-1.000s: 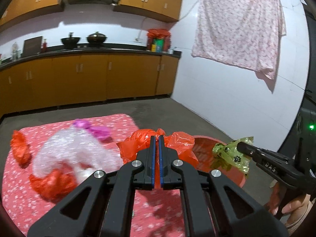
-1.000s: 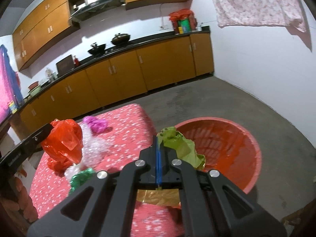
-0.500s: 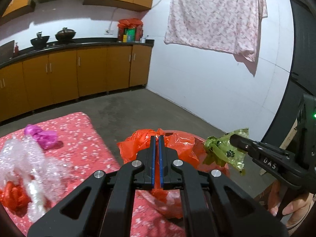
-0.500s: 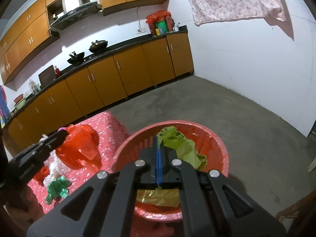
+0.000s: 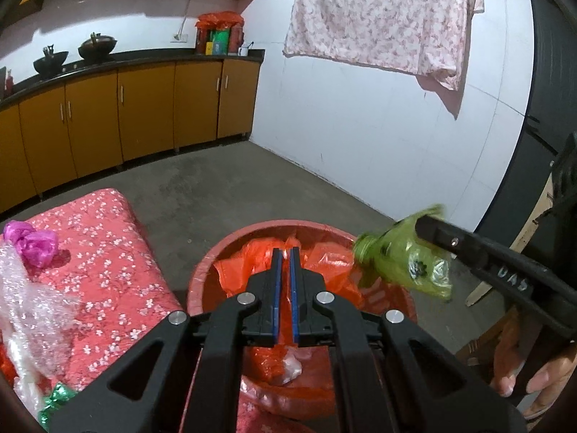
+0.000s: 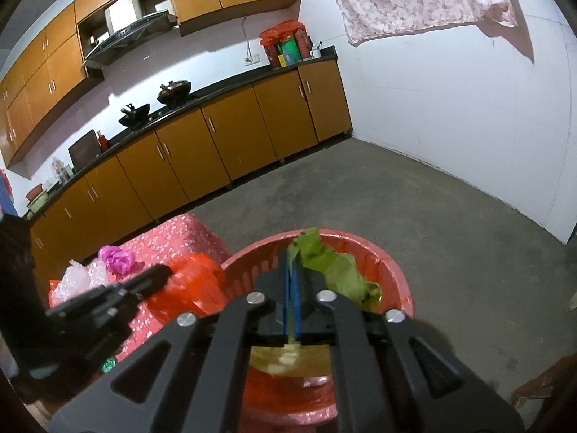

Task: Collect trash
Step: 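Open both tools over the orange basket to drop the bags, then move both tools back over the table toward the green bag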

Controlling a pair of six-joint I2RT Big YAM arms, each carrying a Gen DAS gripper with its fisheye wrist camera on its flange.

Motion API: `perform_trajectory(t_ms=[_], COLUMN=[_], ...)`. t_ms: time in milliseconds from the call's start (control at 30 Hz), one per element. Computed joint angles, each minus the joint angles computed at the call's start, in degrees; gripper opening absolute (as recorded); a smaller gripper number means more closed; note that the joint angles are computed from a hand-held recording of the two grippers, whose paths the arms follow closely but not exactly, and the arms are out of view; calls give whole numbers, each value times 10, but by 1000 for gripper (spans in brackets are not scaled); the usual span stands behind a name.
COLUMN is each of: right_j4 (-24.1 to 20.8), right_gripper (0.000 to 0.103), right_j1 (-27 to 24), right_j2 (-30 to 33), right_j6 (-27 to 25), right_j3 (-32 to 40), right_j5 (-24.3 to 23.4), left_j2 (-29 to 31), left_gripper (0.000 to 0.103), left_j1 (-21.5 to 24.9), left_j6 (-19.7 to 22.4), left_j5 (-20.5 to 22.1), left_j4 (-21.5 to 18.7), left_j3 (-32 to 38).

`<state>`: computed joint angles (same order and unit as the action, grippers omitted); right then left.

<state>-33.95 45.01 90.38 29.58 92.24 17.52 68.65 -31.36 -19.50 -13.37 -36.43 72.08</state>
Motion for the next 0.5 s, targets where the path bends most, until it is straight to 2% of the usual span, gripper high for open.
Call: perform_trajectory(t_ms=[33, 67, 100, 167, 267, 300, 333, 367, 400, 433, 500], right_j4=[2, 3, 4, 5, 3, 2, -1, -3, -4, -5, 1], right_gripper=[14, 18, 24, 26, 27, 31, 38, 41, 49, 58, 70], right_j1=[-1, -3, -6, -7, -7, -7, -4, -3, 1, 4, 16], right_j2=[0, -1, -1, -5, -10, -12, -13, -14, -15, -15, -16], right_j6=[1, 1, 0, 2, 8, 10, 9, 6, 0, -6, -21], right_j3=[-2, -3, -3, -10, -19, -22, -23, -24, -25, -24, -24], right_j5=[-2, -4, -5, -1, 6, 10, 19, 27, 41, 51, 75], left_j2=[5, 8, 10, 6, -3, -10, -14, -22, -33, -42, -57], left_gripper=[5, 11, 22, 39, 40, 41, 42, 47, 53, 55, 59], left_j1=[1, 2, 3, 5, 12, 15, 17, 19, 21, 23, 29], left_j6=[-1, -4, -6, -18, -31, -36, -39, -43, -50, -54, -54], left_j5=[3, 4, 3, -6, -15, -21, -26, -35, -47, -55, -64], left_j4=[-3, -6, -8, -10, -17, -22, -25, -27, -30, -32, -38], left_j3=[3, 4, 5, 0, -8, -12, -14, -19, -25, -29, -36])
